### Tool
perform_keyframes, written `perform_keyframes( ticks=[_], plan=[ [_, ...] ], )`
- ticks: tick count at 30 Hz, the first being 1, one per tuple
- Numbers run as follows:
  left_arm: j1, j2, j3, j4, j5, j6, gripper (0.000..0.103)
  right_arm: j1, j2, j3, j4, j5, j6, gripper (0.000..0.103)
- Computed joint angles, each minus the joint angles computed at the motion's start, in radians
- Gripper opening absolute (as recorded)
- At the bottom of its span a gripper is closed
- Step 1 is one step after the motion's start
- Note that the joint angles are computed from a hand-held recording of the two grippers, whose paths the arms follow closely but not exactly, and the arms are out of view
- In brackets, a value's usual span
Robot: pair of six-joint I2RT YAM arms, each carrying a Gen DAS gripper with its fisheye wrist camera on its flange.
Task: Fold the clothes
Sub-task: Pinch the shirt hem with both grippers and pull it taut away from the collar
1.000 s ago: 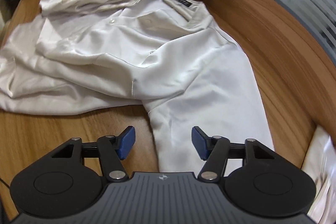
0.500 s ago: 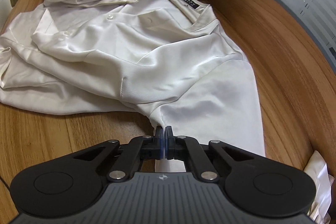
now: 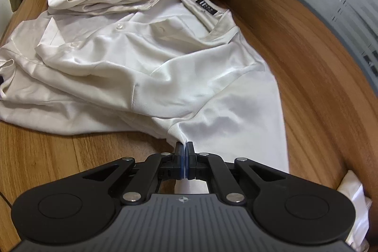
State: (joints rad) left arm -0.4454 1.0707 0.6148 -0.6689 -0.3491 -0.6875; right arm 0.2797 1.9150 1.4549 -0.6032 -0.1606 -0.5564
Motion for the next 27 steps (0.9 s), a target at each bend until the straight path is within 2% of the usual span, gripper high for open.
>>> perform_keyframes(
  ticks=[4,7,10,13,17,21,27],
  plan=[
    [-0.075,-0.135,0.031,-0.116,-0.048,-0.119,0.012,-0.015,-0.02,0.027,-0.015,-0.005,-0.008,0.001],
    [-0.197,-0.205,0.089,-0.244,-0.097,-0.249,0.012,-0.035,-0.031,0.065,-0.055,-0.014,-0.022,0.001],
    [-0.413,-0.185,0.167,-0.357,-0.172,-0.458,0.012,-0.058,-0.036,0.118,-0.131,-0.023,-0.057,0.001],
    [-0.621,-0.097,0.211,-0.406,-0.205,-0.651,0.012,-0.074,-0.039,0.142,-0.204,-0.006,-0.126,0.001],
    [-0.777,0.028,0.193,-0.35,-0.17,-0.806,0.012,-0.075,-0.051,0.098,-0.241,0.045,-0.217,0.001],
    [-0.802,0.067,0.114,-0.22,-0.081,-0.866,0.012,-0.066,-0.053,0.025,-0.211,0.113,-0.274,0.001],
    [-0.768,0.052,0.061,-0.072,-0.004,-0.741,0.013,-0.06,-0.036,-0.001,-0.144,0.208,-0.248,0.001]
  ],
)
